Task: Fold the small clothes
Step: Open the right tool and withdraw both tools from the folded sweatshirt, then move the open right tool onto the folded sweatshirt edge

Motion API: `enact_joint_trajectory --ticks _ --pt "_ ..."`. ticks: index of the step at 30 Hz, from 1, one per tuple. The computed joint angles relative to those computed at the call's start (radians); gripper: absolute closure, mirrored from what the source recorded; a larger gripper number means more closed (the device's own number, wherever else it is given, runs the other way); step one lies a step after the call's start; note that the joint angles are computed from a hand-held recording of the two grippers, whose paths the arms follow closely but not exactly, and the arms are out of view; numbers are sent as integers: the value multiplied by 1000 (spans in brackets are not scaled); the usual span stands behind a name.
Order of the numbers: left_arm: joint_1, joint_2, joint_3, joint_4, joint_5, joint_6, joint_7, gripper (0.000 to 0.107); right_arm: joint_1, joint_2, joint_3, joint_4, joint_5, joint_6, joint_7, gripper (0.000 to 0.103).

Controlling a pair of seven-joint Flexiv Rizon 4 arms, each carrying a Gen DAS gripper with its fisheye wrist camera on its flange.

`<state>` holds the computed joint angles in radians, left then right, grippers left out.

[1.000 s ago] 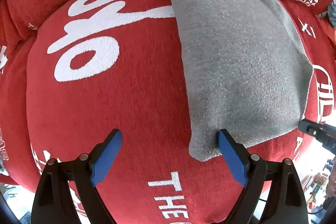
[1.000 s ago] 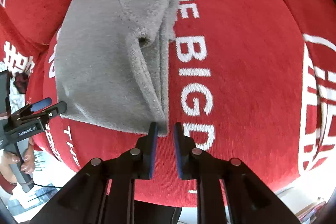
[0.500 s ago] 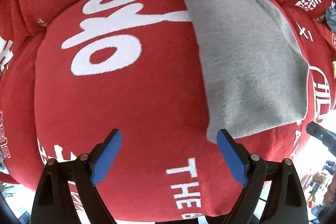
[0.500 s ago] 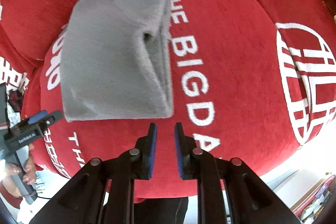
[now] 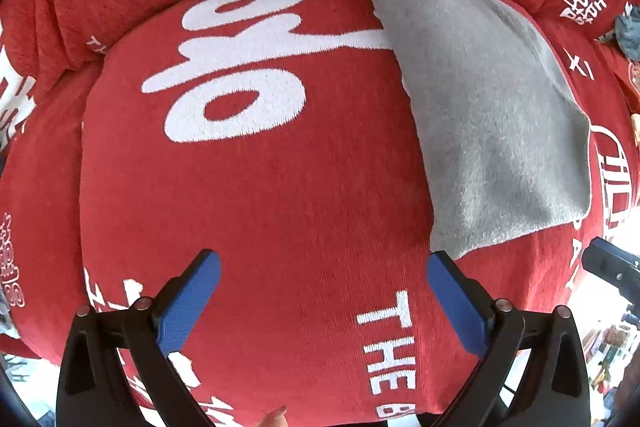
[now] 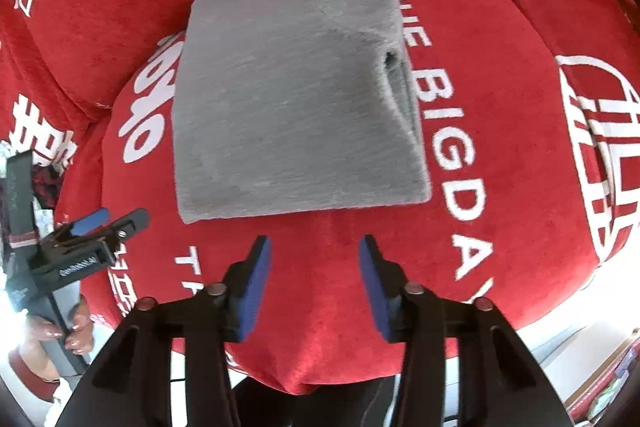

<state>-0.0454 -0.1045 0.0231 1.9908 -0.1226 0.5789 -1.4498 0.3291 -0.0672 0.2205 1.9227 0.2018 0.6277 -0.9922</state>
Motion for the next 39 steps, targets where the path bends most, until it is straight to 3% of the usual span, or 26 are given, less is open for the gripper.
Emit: enact_joint_trajectory --ticks 7,10,15,22,31,39 --pt "3 -41 2 -44 26 -53 -83 4 -15 -8 -13 -19 10 -22 -48 47" --pt "12 -64 -2 -64 -18 -74 -78 4 -31 -30 -26 -47 16 -25 -82 47" --pt "11 -118 -10 -124 -67 -51 -139 4 -75 -100 -52 -132 23 -25 -168 47" --pt "-25 -269 -35 -298 -54 -16 -228 4 -152 -231 -66 -279 76 -51 -261 47" --pt "-31 -405 -52 -430 -95 -11 -245 4 -245 -370 -43 -414 189 -108 -314 47" --pt "-22 -463 -73 -481 -156 -26 -208 4 -337 -436 7 -466 384 -163 -417 46"
